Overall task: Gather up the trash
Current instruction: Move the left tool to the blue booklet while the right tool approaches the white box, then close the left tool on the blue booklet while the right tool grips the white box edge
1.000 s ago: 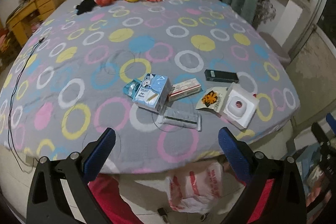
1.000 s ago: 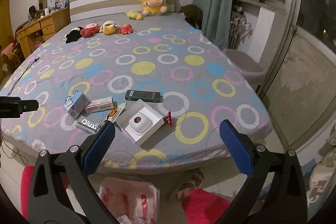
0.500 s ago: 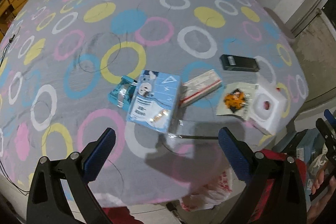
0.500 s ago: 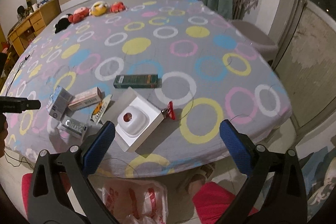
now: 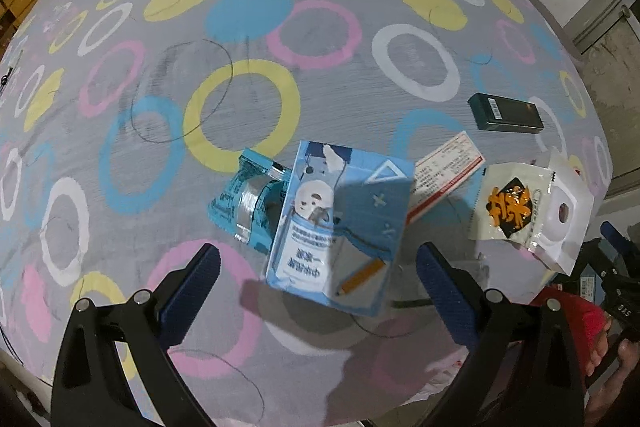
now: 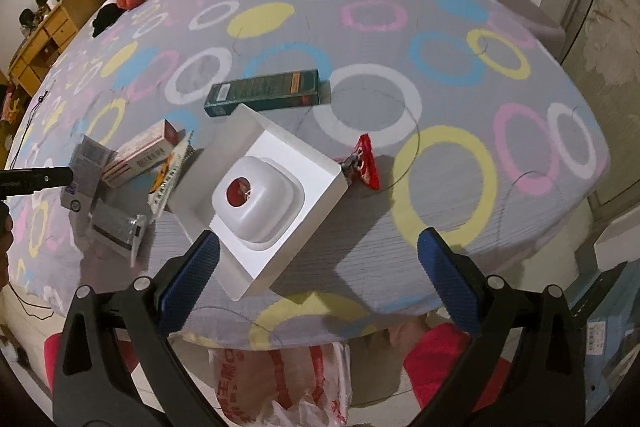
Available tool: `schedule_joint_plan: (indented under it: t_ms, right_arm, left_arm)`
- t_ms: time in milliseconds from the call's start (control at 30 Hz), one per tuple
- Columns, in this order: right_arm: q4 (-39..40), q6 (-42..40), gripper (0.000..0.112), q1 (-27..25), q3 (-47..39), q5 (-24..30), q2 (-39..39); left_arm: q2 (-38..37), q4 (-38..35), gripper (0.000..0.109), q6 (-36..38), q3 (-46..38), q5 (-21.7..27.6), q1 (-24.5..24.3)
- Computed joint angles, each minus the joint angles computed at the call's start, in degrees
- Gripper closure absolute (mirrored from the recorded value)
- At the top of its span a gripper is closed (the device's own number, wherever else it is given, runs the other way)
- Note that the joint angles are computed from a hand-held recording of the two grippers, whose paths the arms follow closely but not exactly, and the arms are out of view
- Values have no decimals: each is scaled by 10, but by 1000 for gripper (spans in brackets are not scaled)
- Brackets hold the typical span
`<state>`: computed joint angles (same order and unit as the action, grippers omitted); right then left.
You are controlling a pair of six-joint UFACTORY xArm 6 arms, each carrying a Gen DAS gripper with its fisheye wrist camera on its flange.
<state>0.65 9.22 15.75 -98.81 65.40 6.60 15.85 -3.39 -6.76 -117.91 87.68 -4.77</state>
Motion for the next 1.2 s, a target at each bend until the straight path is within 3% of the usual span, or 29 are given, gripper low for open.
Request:
schedule_joint_plan:
  t_ms: [267, 400, 533, 667, 800, 1033, 1100, 1200]
  right_arm:
    - [13, 10, 17, -1, -5, 3, 21]
    - [25, 8, 35, -3, -10, 10, 29]
    - [38, 9, 36, -5, -10, 9, 31]
    - [66, 1, 49, -11, -16, 13, 36]
    - [91, -9, 62, -14, -31, 26, 44]
    - [121, -13, 70, -21, -62, 64, 63]
    - [123, -5, 87, -27, -64, 80, 68]
    - [138, -9, 89, -34, -57, 79, 68]
  left_arm:
    - [31, -12, 13, 21, -19, 9, 6]
    - [34, -15, 13, 27, -17, 9, 7]
    - [50, -8, 13, 35, -37, 18, 0]
    - [72, 0, 13, 38, -67, 29, -7]
    - [99, 2, 22, 35, -108, 54, -11]
    - [162, -31, 34, 22, -208, 104, 1]
    - [169, -37, 38, 19, -222, 111, 4]
    - [187, -32, 38, 18, -252, 128, 4]
